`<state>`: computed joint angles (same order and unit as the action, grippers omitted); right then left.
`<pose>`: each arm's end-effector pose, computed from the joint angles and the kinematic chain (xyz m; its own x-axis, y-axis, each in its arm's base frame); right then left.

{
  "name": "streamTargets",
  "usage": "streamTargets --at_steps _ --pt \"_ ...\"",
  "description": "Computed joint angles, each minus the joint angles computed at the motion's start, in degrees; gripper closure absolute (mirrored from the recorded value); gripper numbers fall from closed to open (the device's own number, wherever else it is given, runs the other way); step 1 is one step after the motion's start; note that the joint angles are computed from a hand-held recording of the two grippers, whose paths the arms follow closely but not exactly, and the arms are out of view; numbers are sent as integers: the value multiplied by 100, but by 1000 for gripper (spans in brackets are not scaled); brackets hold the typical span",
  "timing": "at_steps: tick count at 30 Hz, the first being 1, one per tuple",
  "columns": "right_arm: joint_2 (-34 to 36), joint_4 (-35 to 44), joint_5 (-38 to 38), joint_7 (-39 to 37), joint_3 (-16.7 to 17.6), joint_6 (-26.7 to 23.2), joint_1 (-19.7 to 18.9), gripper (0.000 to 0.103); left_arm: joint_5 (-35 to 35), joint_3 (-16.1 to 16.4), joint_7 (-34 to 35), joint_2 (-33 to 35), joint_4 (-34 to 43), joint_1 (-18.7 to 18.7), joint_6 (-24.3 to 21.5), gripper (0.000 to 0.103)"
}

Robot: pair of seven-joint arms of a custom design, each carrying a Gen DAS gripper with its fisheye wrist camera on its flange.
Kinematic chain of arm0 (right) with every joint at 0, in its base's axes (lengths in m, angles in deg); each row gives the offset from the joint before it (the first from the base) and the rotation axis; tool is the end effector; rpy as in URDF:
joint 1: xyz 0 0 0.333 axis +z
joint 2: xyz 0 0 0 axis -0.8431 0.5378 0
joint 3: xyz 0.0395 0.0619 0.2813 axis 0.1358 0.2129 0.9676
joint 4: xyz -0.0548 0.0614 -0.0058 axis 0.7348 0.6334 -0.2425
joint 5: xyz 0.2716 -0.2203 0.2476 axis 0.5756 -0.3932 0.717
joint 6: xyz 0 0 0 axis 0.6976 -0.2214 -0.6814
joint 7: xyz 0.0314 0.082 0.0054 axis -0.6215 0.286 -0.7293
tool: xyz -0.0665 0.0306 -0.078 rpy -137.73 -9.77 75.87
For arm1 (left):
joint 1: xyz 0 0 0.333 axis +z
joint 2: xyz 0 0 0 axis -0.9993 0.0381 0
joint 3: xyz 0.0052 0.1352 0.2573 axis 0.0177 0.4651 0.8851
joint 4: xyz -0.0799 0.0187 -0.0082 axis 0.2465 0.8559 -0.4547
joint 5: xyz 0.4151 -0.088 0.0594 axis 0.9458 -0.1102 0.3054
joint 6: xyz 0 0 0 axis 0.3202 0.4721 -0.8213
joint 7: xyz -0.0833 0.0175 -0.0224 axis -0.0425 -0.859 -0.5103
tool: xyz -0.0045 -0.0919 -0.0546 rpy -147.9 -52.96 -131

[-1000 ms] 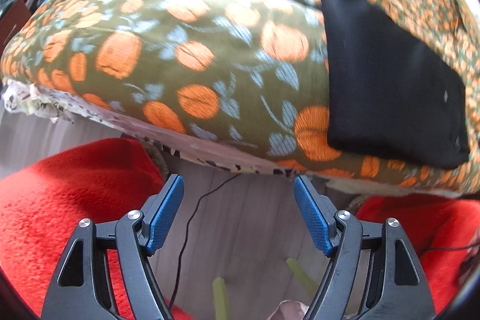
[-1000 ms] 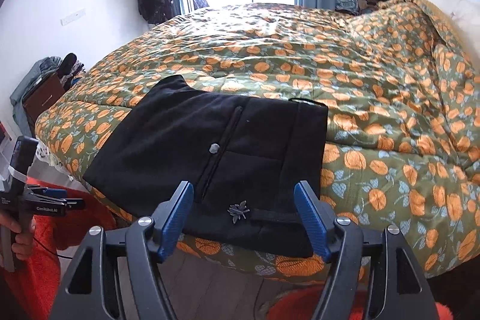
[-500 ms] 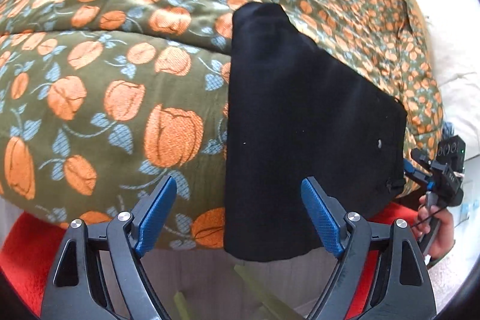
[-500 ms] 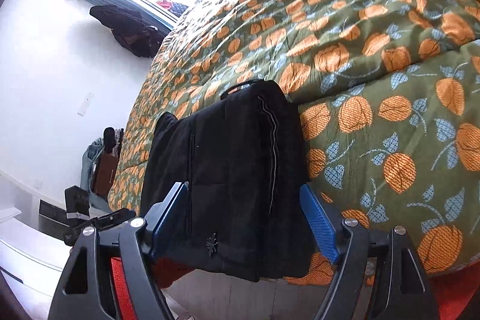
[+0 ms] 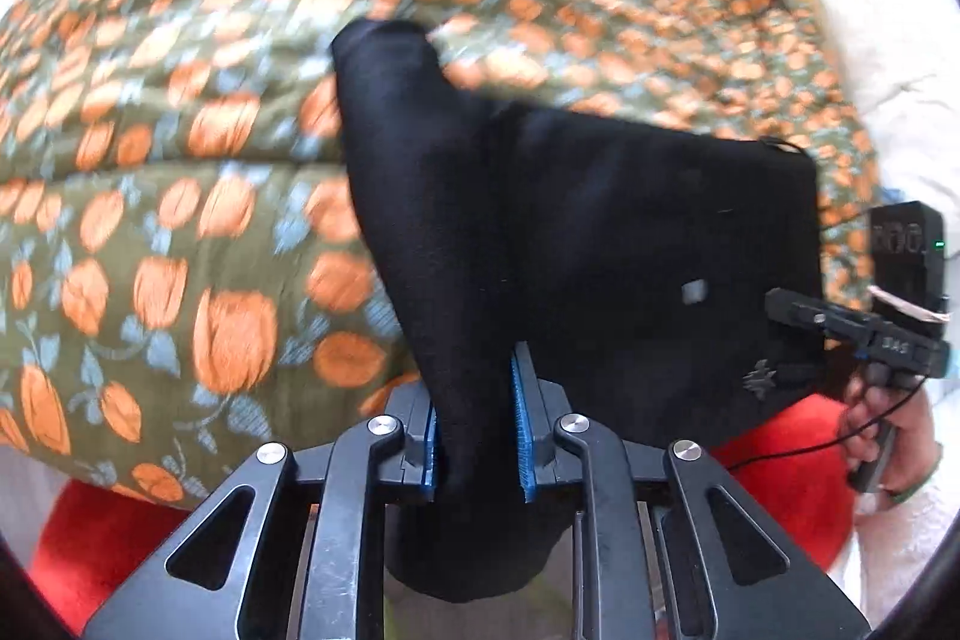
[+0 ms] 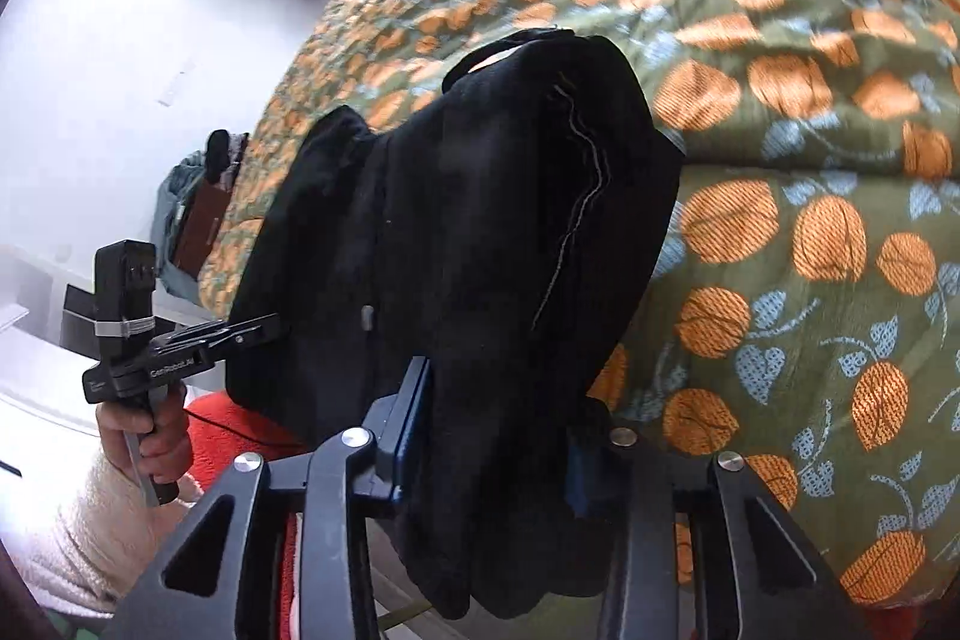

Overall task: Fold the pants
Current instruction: 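Grasp the folded trousers with the left tool while the right tool grasps them too, then carry the trousers onto the middle of the duvet and open both tools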

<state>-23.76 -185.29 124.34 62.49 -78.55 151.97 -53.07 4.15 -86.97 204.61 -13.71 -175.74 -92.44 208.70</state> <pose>0.5208 -0.0132 0.3433 -0.0894 -0.7576 -0.6466 -0.8659 0.3799 -0.3254 0.6551 -0.1735 0.4223 -0.5126 -0.7925 0.3304 -0.8491 0.4104 -0.3327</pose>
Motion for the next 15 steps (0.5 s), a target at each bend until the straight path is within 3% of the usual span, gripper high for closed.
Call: streamTargets --at_steps 4,10,13,15 --pt "-132 374 347 -442 -49 37 60 70 -284 -146 240 198 835 -68 135 86" --pt "881 1936 760 -848 -144 333 -169 70 -63 -195 -52 1900 3312 -328 745 85" --pt "1839 2873 475 -370 -72 499 -426 63 780 123 -613 2865 4392 -720 935 74" --pt "2331 3161 -233 542 -94 618 -507 55 1361 383 -1070 3168 4547 -917 901 73"
